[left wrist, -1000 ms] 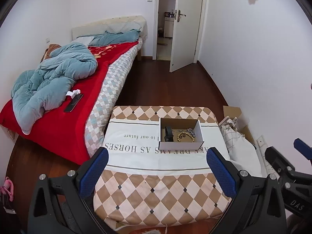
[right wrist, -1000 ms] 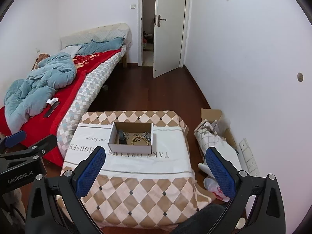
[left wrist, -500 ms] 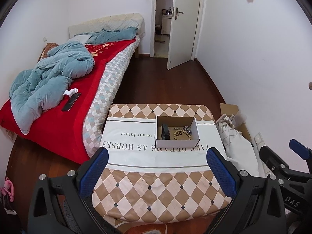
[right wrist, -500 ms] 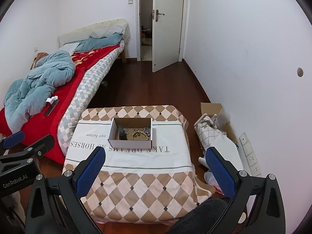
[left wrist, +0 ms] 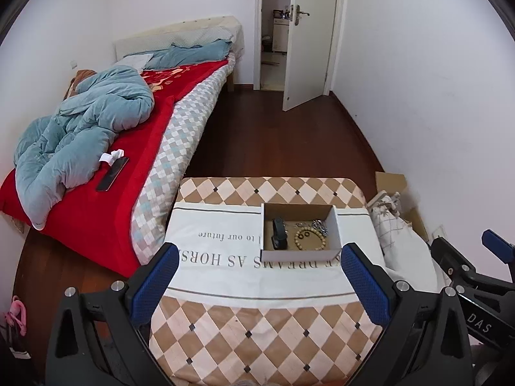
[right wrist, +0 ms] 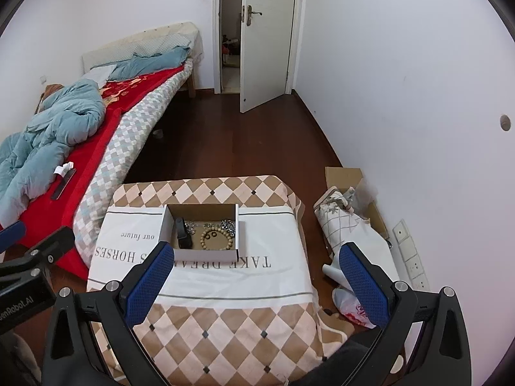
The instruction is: Organize jewelry
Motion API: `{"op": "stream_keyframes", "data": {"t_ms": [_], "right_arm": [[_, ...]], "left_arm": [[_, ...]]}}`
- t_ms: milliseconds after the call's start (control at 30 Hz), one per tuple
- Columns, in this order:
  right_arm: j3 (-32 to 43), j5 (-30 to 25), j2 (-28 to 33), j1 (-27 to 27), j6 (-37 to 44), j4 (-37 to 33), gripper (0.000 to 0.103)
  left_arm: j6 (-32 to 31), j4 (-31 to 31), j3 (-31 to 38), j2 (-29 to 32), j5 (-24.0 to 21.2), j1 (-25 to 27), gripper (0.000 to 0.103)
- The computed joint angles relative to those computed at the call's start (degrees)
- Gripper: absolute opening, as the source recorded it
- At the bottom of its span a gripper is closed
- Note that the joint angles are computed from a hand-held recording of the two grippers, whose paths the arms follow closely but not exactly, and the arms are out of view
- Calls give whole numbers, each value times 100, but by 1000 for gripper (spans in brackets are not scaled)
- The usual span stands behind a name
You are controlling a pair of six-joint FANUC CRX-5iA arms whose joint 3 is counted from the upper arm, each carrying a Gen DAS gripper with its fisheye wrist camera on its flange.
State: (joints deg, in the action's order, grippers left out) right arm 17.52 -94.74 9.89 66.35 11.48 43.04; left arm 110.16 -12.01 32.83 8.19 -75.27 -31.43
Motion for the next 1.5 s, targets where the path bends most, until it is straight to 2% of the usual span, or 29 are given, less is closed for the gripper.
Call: {"op": "stream_keyframes", "data": {"t_ms": [433,1500], "right_arm": [[141,277,314,-559,430,-448,103],[148,285,305,-567,630,-556,103]], "left_arm": [[-70,59,375,562,-219,156,102],[-130,93,230,556,-241,149,102]]}}
